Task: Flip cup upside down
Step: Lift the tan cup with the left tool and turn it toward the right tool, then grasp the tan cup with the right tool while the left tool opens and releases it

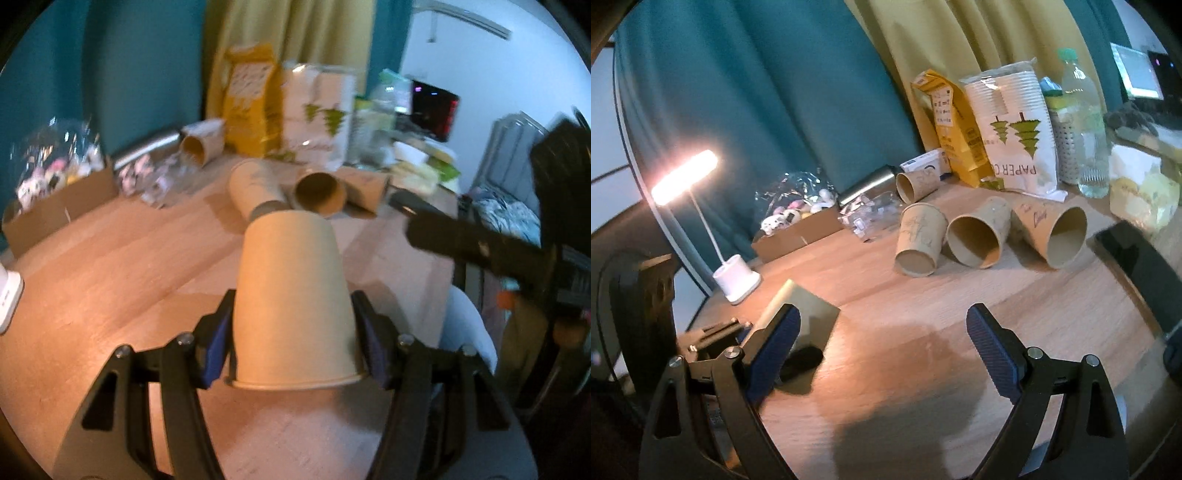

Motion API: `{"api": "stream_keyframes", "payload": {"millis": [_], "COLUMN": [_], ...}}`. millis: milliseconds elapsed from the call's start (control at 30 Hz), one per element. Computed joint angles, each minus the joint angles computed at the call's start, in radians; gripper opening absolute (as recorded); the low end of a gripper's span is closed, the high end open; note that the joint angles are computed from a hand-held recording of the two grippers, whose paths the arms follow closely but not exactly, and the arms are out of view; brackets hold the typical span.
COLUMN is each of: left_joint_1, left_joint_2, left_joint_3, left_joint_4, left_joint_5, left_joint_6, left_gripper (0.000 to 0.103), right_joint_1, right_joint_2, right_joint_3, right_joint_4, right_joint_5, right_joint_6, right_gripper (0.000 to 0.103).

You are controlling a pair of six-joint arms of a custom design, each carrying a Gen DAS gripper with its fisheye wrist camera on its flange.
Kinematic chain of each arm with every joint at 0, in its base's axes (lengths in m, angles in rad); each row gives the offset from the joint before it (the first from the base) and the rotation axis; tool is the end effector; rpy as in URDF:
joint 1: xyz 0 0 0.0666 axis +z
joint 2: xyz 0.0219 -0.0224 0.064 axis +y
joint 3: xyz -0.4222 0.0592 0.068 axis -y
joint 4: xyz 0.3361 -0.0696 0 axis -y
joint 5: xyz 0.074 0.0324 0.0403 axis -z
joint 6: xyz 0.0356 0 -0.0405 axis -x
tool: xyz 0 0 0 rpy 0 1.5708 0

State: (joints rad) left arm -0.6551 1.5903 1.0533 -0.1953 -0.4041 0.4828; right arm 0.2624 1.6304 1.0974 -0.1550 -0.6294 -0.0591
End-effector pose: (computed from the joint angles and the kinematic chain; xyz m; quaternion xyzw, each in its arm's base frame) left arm 0.3779 -0.2732 0.3079 -0.0044 0.8985 -0.0604 0.4347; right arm 0.4618 0.1453 0.3118 -0.2188 0.8419 0.3413 0.3562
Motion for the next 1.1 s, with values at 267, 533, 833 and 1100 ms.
{"api": "stream_keyframes", "payload": {"millis": [267, 533, 833, 1100], "left_joint_1": [-0.048, -0.080, -0.123, -0.143], "left_joint_2": [-0.013, -0.014, -0.021, -0.016], "left_joint_3": [-0.081, -0.135, -0.171, -0.175], "left_joint_4": [0.198, 0.358, 0.466, 0.489], "left_joint_5": [-0.046, -0.112, -0.185, -0.206], "left_joint_6": [-0.114, -0.229, -0.316, -0.338], "left_gripper": [0.062, 0.062, 0.062, 0.062], "right_joint_1": [0.009, 0.013, 0.018, 0.005], "right_joint_2": [-0.026, -0.005, 0.013, 0.021], "right_joint_3": [-0.026, -0.008, -0.004, -0.008], "right_joint_4": [0.005, 0.010, 0.011, 0.042], "right_joint_5": [-0.105, -0.214, -0.312, -0.367], "right_joint_6": [-0.074, -0.135, -0.167, -0.215], "right_gripper": [0.093, 0.093, 0.093, 0.076]}}
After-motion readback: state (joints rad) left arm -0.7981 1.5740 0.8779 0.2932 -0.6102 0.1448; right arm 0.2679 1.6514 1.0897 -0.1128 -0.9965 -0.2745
